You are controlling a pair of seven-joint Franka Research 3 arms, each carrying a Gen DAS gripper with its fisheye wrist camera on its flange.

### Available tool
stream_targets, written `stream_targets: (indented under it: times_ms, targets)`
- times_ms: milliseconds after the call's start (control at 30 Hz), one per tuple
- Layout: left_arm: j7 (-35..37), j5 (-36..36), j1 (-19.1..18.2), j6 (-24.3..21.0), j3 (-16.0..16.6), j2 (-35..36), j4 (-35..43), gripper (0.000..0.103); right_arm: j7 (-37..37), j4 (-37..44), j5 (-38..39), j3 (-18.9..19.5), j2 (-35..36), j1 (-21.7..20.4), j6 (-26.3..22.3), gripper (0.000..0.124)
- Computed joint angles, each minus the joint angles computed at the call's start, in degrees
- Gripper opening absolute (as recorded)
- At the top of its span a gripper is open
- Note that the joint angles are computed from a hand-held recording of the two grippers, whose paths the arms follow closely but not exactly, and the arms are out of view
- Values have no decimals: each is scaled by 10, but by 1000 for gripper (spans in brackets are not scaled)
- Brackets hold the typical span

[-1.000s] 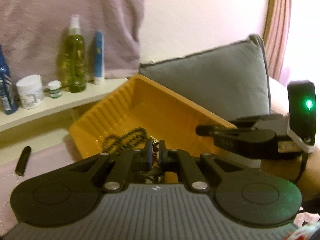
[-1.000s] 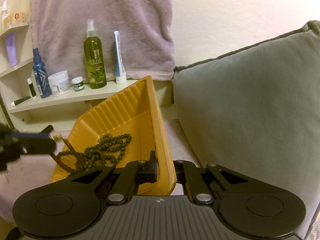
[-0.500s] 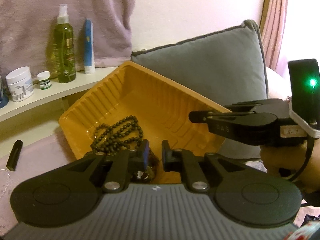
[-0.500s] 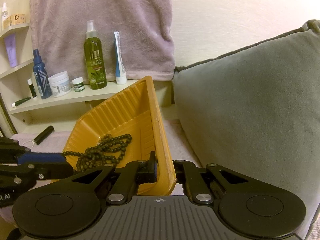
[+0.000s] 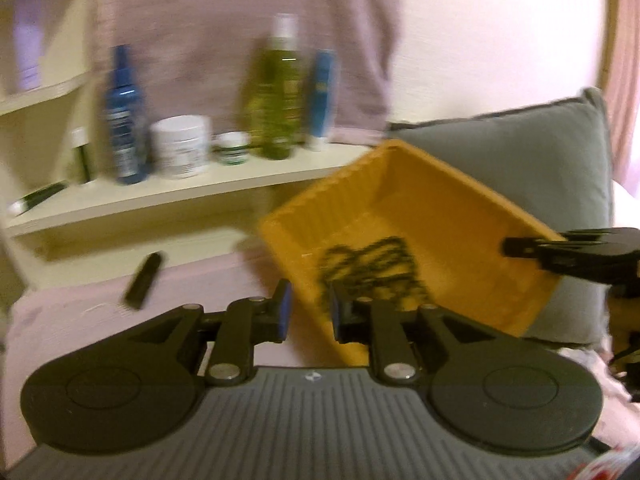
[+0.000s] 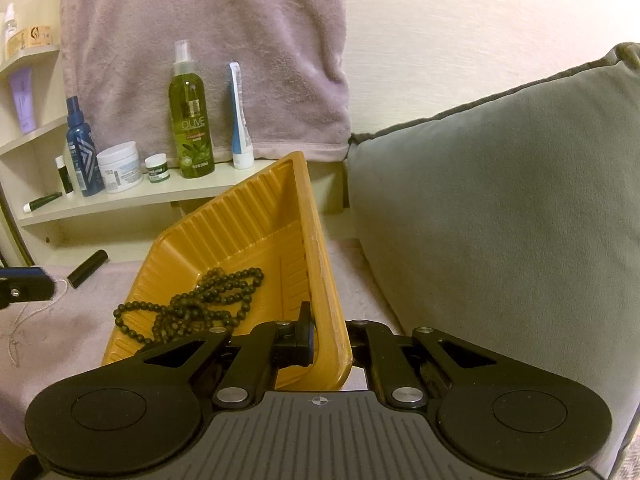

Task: Organize jewelry
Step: 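Move the left gripper to the pearl necklace and grasp its end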

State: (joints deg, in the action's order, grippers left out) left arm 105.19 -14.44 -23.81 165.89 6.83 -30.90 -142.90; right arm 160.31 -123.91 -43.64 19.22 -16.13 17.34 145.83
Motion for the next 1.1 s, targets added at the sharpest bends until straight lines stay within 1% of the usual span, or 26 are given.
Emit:
stream_targets:
  times_ms: [100, 167, 400, 467, 500, 567, 633, 767, 867, 1067, 1100]
  targets:
    - [-40, 40, 68, 10, -32, -14, -23, 18, -1, 0, 0, -1, 0, 0, 0, 6]
    - [-71, 67, 105, 13, -45, -24, -37, 19, -3, -1, 1, -1, 0, 1, -1, 6]
    - [-148, 168, 209, 22, -68, -55, -87, 24, -9, 0, 2, -1, 0, 2, -6, 6]
    - [-170, 201, 242, 22, -82, -59, -97, 24, -12, 2, 3, -1, 2, 3, -8, 6]
    - [-176, 214, 251, 21, -83, -60, -102, 24, -13, 3, 3, -1, 3, 3, -9, 6]
    - [-188, 232, 261, 20, -81, -61, -109, 24, -15, 4, 2, -2, 4, 4, -11, 6]
    - [-194, 241, 260, 19, -73, -60, -114, 25, -17, 5, 1, -2, 4, 5, -12, 6]
    - [-209, 261, 274, 26, -73, -49, -117, 25, -19, 6, 0, -3, 6, 7, -17, 6]
    - [-218, 260, 272, 31, -63, -36, -115, 24, -22, 7, 0, -3, 7, 9, -21, 6]
    - [-220, 226, 244, 43, -27, 4, -95, 24, -23, 9, 0, -6, 10, 11, -27, 6]
    - [-220, 221, 242, 47, -24, 10, -90, 21, -23, 10, 0, -6, 11, 12, -28, 6]
